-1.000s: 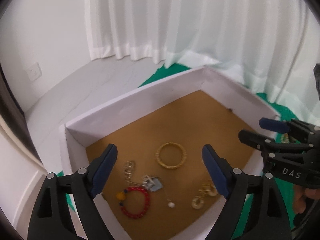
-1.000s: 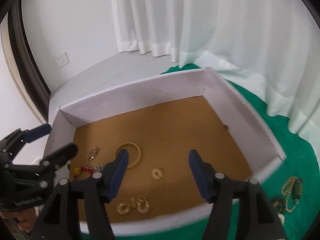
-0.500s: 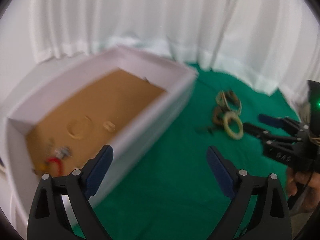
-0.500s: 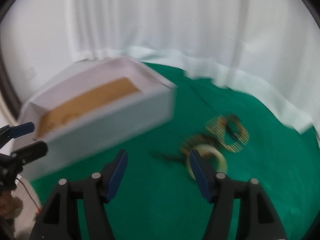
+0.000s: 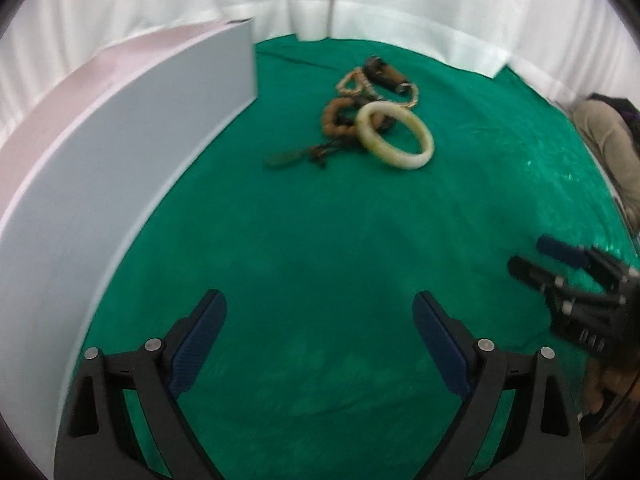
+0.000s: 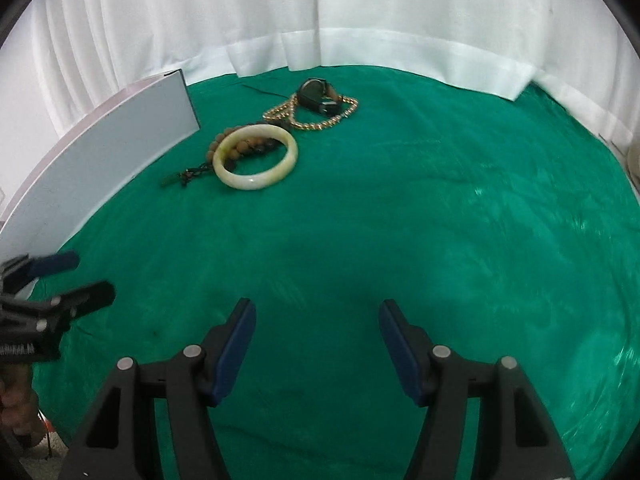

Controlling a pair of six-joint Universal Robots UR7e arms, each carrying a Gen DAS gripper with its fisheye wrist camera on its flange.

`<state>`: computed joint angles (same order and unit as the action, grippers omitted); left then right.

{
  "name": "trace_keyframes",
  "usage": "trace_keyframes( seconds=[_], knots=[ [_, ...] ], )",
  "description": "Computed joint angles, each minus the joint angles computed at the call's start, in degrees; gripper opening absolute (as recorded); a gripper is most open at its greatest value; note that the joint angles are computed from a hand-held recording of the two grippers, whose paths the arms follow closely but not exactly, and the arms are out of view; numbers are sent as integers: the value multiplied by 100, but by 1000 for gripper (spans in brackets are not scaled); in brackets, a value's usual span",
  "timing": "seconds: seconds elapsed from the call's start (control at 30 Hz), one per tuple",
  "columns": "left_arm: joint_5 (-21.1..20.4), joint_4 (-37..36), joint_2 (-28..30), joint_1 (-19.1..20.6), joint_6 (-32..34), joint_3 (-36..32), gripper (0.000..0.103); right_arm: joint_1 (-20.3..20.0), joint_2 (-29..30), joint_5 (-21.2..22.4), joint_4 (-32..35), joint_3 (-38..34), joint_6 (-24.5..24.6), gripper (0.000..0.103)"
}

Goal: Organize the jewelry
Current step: 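Grasp the cream jade bangle with the left tool and lift it, then grasp the wooden bead bracelet with the right tool and lift it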

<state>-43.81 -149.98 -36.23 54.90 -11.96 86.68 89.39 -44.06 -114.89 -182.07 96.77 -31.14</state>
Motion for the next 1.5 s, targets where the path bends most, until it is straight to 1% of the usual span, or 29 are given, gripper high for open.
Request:
trace_keyframes(
  seconds=[0.17,0.27,0.33,0.37,0.43,0.47,0.5,0.53,0.57,0.6,0.63,0.67,0.73,0.83,0.9,1.0,1.2,1.33,1.43,1.47,1.5],
  knots=[
    [-269,146,497,90,484,-974,95,-71,-95,119,-226,242,38,65],
    [-238,412,1028,219,519,-1892,95,-96,-149,196,-263,341,57,65],
    [-186,705,1361,304,464,-2481,92,-100,-172,227,-283,395,53,65],
    [-111,869,1529,334,426,-2759,89,-103,-184,244,-283,419,55,65],
    [16,1184,1788,378,352,-3184,75,-112,-222,279,-332,509,41,65],
    [74,1331,1873,394,331,-3336,72,-118,-243,304,-379,564,24,65],
    [251,1252,1949,374,443,-3392,65,-124,-259,325,-429,614,9,65],
    [354,1081,1971,346,604,-3359,44,-132,-268,340,-453,641,1,65],
    [385,1047,1964,326,674,-3332,38,-145,-281,365,-472,669,-8,66],
    [328,1054,1903,310,665,-3255,22,-159,-289,398,-505,695,-34,66],
    [312,1022,1845,292,656,-3173,17,-168,-294,421,-510,702,-48,66],
    [277,941,1756,271,672,-3036,17,-177,-294,443,-503,698,-50,66],
    [71,854,1510,259,577,-2732,15,-195,-295,473,-465,671,-35,66],
    [-380,816,1084,247,256,-2255,14,-205,-281,494,-436,629,-19,66],
    [-568,742,839,216,138,-1902,13,-203,-272,494,-449,626,-18,67],
    [-634,611,387,142,-4,-1191,13,-191,-249,457,-468,618,-37,67],
    [-716,560,-344,170,-421,-127,12,-93,-170,195,-488,556,-99,67],
    [-662,525,-471,249,-626,157,12,-14,-124,-17,-495,502,-149,68],
    [-674,276,-468,274,-549,254,13,30,-105,-137,-439,451,-146,68],
    [-622,235,-448,263,-495,261,14,49,-104,-177,-410,432,-141,68],
    [-512,186,-405,243,-406,261,18,67,-105,-221,-368,413,-130,69]
  ],
)
